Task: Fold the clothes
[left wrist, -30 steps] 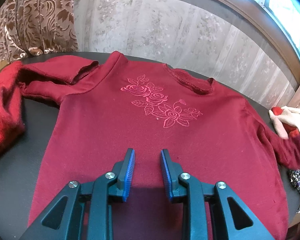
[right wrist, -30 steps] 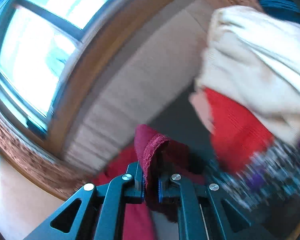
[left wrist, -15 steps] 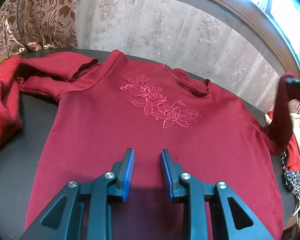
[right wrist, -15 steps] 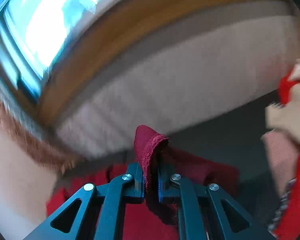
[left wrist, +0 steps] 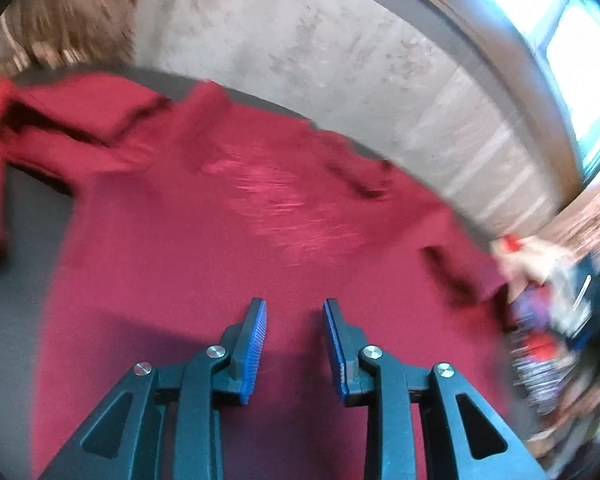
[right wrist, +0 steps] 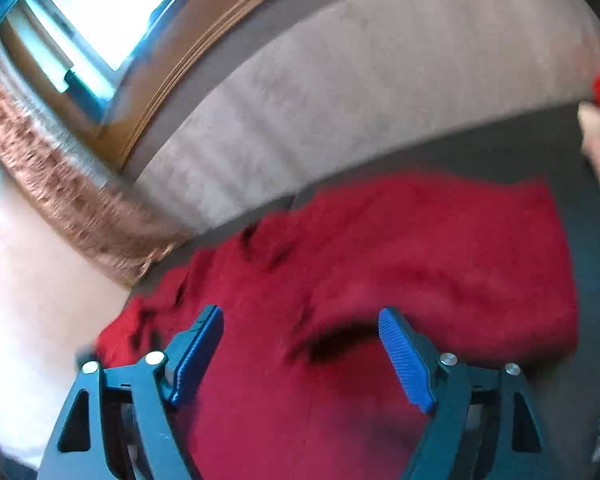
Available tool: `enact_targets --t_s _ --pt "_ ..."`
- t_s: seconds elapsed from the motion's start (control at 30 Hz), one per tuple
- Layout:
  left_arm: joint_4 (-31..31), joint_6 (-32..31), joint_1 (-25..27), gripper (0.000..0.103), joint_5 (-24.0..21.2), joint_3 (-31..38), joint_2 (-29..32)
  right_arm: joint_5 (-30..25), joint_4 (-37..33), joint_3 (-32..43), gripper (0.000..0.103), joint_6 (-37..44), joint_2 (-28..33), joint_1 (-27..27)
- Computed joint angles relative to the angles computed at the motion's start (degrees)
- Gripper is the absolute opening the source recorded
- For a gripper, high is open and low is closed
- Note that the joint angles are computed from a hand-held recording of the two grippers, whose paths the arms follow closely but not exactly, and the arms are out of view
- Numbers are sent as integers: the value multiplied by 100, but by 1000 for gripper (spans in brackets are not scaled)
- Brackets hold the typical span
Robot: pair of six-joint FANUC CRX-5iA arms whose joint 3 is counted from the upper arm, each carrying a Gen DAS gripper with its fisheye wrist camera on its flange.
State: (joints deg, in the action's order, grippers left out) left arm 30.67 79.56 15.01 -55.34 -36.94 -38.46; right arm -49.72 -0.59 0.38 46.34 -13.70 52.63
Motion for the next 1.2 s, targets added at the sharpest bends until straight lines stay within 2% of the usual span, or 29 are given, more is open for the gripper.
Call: enact_targets --t_s 0.1,0.17,0.2,0.27,0.3,0.37,0.5,0.6,0.73,0.8,0.9,0.97,1.07,1.13,1.2 --pt "512 -462 -343 30 154 170 320 -243 239 -329 82 10 -146 417" --pt "397 -883 -831 31 233 527 615 -425 738 -608 82 -147 -172 753" --pt "593 -1154 -1025 32 39 718 928 -485 917 -726 83 -140 -176 864" --pt "1064 -1238 -1178 34 -475 959 1518 -19 1600 -1326 91 -321 -428 1156" --pt "1234 -1230 -1254 37 -680 1080 1785 87 1726 -1447 92 -337 -476 1207" --pt "1210 -955 -1409 37 -606 1226 2044 72 1653 -1406 98 -214 -449 1192" --pt "1208 -627 -1611 38 -414 1341 2330 247 1388 -1422 100 16 -489 1076" --pt "938 -377 -1718 39 -357 1532 2481 435 1120 -1502 101 162 -594 955" --pt "928 -211 -1808 39 -586 1818 2951 476 910 -1411 103 331 -579 857" --pt "985 -41 -1816 35 -683 1865 3108 479 884 -1347 103 367 -521 841" --pt "1123 -73 -1807 6 -581 1855 3105 509 837 -1330 103 411 -504 812" --pt "1314 -194 -1763 7 -479 1837 3049 525 792 -1317 103 443 -499 789" --pt "2150 -607 -1556 7 -156 1671 2820 540 795 -1366 103 418 -558 800" --pt "2627 -828 -1391 2 18 1681 2720 545 805 -1375 103 409 -559 803" --pt "2721 -907 -1203 2 32 1854 2681 540 814 -1382 103 402 -565 809"
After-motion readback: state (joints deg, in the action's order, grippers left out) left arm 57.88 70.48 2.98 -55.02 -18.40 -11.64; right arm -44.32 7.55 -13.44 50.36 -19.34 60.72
